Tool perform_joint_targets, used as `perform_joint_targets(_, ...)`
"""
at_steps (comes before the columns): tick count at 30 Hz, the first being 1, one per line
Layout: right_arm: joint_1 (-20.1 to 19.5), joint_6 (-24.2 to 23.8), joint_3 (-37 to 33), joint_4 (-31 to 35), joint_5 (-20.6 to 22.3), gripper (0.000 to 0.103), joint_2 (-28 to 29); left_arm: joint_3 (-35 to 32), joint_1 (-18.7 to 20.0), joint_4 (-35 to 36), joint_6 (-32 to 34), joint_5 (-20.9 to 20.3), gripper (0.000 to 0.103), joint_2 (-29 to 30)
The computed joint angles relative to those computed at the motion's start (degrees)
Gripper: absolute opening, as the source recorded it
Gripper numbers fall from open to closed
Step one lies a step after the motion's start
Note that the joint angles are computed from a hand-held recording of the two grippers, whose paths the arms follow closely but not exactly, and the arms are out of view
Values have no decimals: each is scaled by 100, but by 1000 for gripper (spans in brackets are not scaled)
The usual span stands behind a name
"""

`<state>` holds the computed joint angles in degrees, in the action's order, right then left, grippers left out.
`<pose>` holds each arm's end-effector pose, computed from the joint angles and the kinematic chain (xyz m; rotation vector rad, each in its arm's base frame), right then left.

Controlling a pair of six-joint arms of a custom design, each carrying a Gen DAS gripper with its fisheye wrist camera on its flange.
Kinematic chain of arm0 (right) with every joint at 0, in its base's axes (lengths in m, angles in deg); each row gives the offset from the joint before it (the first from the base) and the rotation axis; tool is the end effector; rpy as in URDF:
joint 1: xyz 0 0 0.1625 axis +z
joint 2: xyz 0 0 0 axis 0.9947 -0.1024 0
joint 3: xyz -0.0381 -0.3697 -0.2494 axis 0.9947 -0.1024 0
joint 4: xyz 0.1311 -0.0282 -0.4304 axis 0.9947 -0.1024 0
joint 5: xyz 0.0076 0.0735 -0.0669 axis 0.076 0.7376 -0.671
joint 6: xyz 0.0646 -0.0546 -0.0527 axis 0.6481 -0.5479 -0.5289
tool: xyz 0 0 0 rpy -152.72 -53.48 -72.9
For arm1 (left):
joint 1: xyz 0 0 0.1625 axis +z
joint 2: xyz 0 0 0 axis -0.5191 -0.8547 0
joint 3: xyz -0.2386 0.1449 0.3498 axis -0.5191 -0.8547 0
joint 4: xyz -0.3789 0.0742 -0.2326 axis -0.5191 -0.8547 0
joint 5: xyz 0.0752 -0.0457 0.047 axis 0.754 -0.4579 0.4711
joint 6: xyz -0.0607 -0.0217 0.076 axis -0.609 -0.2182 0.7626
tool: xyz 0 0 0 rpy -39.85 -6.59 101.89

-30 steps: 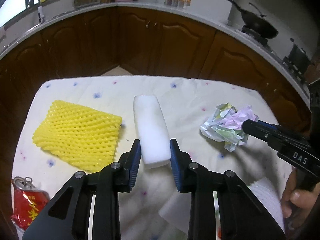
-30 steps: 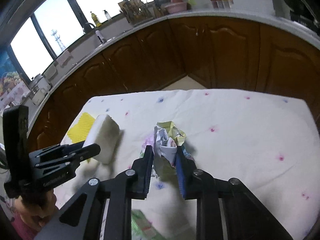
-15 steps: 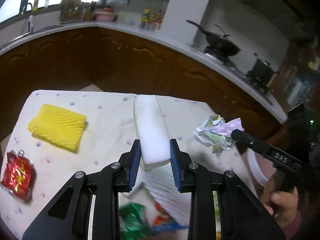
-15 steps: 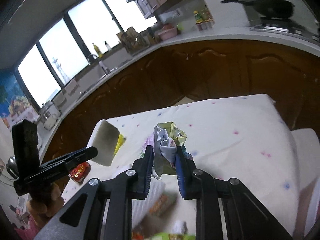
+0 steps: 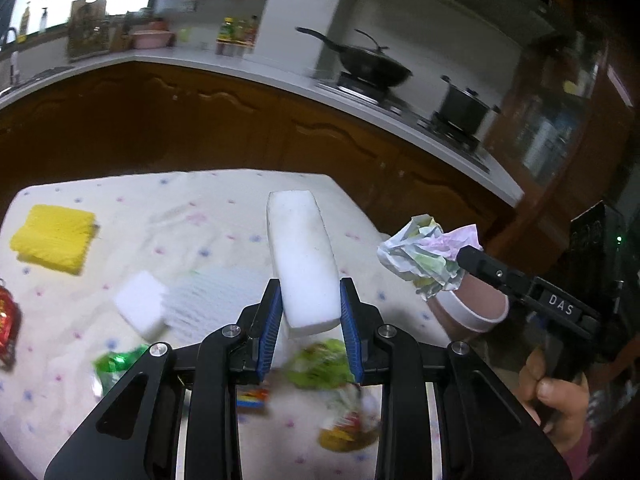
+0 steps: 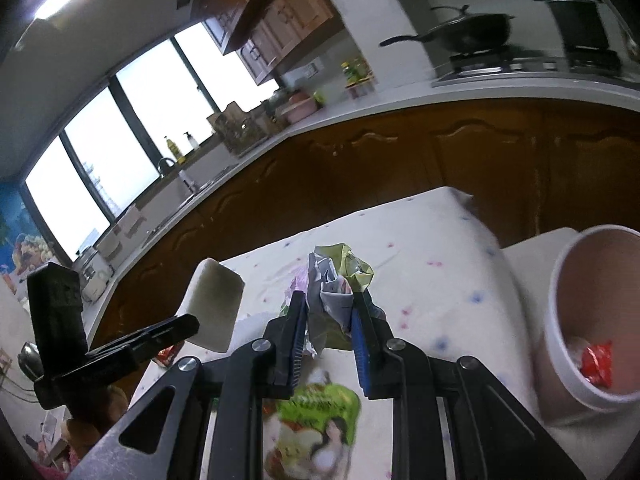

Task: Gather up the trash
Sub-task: 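Carry the foam block and crumpled paper over the pink bin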

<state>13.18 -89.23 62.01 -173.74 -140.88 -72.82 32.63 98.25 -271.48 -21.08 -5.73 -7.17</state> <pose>0.1971 -0.5632 0.0284 0.5521 -2.6866 1.1659 -0.0721 -0.6158 0.1683 0.6036 2.5653 -0.9536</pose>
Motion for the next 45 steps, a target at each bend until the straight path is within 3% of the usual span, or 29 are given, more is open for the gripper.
perform_joint_targets(25,-793,180,1568,-1693,-352,24,-794,-27,-551,324,38,-361,27,519)
perform_joint_targets(35,-1045,187,1828,-2029,-404,25,-1099,-337,-737,419,143,-577,27,912)
perform_joint_targets(45,-1368,240,1931,-2219,-320,25,-1301,-1006,-823,1015,63,-805,27,1506)
